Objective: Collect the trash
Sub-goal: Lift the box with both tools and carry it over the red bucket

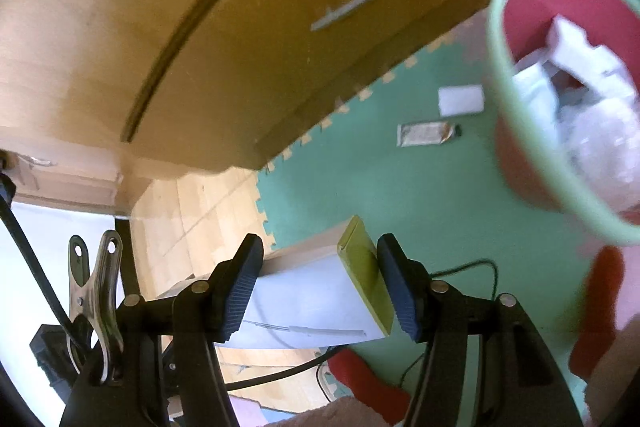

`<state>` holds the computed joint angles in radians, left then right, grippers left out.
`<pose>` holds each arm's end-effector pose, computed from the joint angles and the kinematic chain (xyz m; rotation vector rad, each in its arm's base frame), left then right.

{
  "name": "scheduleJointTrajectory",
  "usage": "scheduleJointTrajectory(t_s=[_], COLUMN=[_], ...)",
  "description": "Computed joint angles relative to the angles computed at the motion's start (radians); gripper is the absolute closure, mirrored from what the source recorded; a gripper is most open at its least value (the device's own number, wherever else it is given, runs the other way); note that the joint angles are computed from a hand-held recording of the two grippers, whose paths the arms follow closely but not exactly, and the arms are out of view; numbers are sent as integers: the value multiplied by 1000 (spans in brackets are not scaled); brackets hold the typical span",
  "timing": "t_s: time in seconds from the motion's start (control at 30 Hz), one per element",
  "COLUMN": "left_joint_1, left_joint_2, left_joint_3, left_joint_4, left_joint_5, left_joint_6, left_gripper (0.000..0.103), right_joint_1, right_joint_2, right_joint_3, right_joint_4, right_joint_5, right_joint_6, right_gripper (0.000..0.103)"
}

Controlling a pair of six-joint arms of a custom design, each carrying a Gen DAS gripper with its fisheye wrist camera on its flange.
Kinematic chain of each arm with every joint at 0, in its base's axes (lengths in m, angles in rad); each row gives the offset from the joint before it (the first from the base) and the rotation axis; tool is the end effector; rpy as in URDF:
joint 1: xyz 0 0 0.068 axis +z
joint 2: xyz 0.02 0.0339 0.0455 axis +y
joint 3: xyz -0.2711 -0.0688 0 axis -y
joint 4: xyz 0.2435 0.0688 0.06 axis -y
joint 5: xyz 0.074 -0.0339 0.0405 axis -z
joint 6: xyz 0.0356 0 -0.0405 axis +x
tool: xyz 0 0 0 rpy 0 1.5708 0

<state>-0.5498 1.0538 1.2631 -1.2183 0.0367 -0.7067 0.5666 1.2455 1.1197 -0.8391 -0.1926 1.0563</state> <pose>0.1443 -0.0900 0.3657 -0.1948 2.6584 -0.4916 0.2026 0.1370 0.3098 0.5857 2.6862 0.8058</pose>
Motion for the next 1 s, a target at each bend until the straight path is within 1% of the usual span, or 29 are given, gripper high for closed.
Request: scheduleJointTrajectory(t_s=[0.1, 0.23, 0.27, 0.3, 0.37, 0.4, 0.57, 0.7, 0.87, 1.0], left_joint_1=[-117, -237, -272, -286, -323, -344, -414, -455, -475, -477], left_joint_2=[63, 163, 202, 226, 288, 332, 501, 631, 758, 849], left_joint_3=[91, 193, 228, 244, 294, 331, 471, 579, 653, 700], left_joint_4=[16, 52, 65, 76, 95, 105, 125, 123, 159, 190], left_joint_5=[-38, -76, -82, -80, -75, -69, -62, -43, 8, 45], left_joint_6=[-73, -121, -129, -130, -136, -137, -127, -121, -110, -103], left_gripper=[45, 45, 45, 45, 45, 45, 45, 45, 45, 45], right_joint_1=[-61, -209, -274, -312, -445, -490, -838, -1040, -1241, -1323], right_joint_2=[-69, -144, -162, -168, -182, -185, -172, -136, -76, -38], right_joint_3=[60, 109, 132, 142, 182, 183, 233, 236, 201, 161], right_joint_4=[-122, -242, -288, -309, -387, -402, -550, -601, -612, -589], right_joint_5=[-4, -46, -68, -81, -126, -142, -268, -324, -343, -331], right_joint_6=[-33, -129, -174, -202, -302, -337, -598, -765, -933, -976], right_gripper=[41, 41, 41, 41, 41, 41, 41, 41, 41, 41])
